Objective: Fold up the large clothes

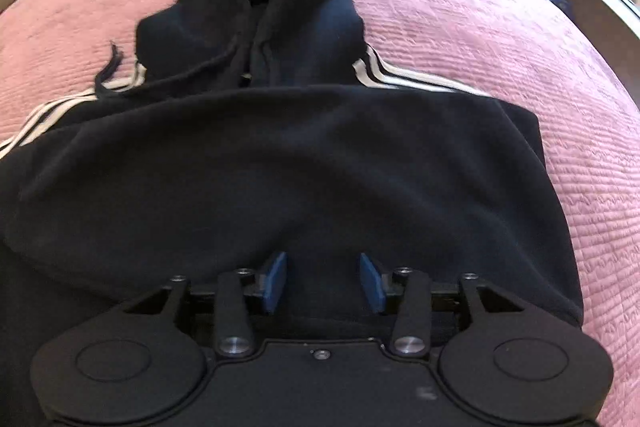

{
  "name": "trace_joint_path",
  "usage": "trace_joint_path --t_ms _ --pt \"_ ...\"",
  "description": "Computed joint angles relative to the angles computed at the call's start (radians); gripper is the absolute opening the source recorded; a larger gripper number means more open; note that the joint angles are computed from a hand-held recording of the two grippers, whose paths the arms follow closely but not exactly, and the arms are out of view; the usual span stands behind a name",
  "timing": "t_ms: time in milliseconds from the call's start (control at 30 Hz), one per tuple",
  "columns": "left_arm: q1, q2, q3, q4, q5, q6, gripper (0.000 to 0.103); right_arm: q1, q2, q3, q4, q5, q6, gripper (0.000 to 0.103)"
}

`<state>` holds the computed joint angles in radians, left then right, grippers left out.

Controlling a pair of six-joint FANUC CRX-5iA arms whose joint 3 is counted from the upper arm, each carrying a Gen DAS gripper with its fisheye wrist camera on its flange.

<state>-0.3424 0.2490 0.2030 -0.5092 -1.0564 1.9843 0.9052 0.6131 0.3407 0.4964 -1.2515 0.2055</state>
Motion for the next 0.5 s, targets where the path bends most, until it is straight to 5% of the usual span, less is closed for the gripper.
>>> trace_joint_path --t_ms 133,367,500 --pt "0.077 -0.005 -0.048 0.069 0.049 -0.093 0.064 -0.007 0.018 0.031 -0.014 -0.023 0.016 0.066" --pt "0.076 0.061 -0.032 -0.006 0.075 -0.033 0.07 0.0 0.035 0.048 -0.002 -0.045 0.02 0.067" --pt "0.143 0.035 -0.087 0.155 0.176 -0.101 0.021 -0.002 0.026 0.038 -0.005 -0.036 0.023 0.068"
